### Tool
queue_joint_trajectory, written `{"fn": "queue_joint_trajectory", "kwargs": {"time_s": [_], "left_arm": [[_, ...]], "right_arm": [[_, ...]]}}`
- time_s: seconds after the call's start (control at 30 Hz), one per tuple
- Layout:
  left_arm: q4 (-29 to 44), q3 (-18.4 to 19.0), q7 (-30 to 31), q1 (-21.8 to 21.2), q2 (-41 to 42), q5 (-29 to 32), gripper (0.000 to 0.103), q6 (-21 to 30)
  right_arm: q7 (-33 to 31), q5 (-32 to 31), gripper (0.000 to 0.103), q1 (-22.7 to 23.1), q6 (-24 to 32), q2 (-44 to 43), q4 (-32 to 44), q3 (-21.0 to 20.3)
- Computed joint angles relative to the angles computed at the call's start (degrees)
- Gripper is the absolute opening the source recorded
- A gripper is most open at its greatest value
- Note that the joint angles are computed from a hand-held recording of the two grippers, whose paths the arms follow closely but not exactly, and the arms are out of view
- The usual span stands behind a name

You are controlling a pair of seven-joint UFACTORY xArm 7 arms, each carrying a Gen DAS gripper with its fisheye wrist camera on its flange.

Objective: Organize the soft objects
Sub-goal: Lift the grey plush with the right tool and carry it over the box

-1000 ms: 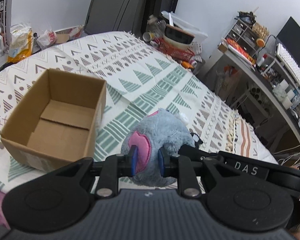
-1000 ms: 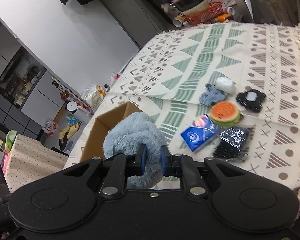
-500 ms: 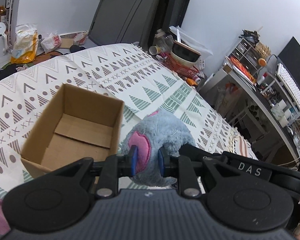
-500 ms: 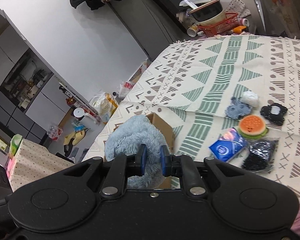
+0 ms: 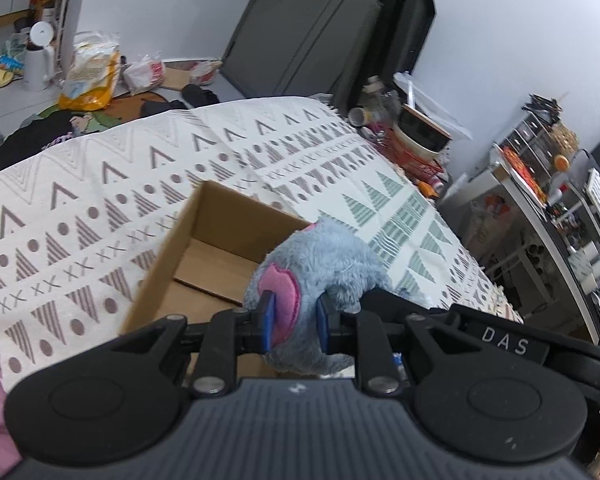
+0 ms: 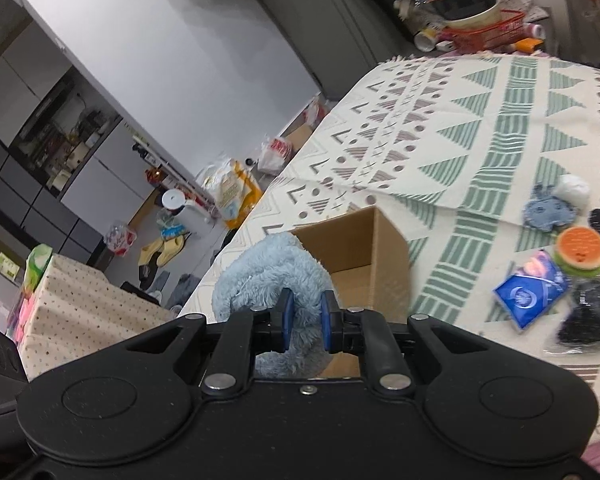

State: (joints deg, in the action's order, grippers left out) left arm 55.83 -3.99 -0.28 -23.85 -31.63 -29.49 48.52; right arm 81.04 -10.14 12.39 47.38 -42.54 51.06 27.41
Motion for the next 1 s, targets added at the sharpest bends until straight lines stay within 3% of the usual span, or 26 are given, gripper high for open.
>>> {"fn": "queue_joint_trajectory", "kwargs": {"time_s": [0.6,0.77,0.97,1.0], "left_arm": [[-0.6,0.5,1.1,3.8,5.6,2.9,0.018,3.3],[0.1,-0.4,0.1,4.6,7.1,4.5,0.019,5.2],[0.8,-2.7,0.0,5.0,5.3,8.8,0.035,3.9],[0.7,-3.1,-0.9,5.2,4.9,9.7,0.039,3.5]], "right_arm": [[2.1,1.8,0.019,4.6,-1.8,11.2,1.1,-2.6],[2.9,1.1,0.022,5.6,1.9,11.9,2.5,-2.7],[2.9,-0.6,0.036,5.8,5.4,10.7,3.9,-2.5],[3.0,-1.0,0.043,5.6,6.0,10.3,4.0,-2.4]]}}
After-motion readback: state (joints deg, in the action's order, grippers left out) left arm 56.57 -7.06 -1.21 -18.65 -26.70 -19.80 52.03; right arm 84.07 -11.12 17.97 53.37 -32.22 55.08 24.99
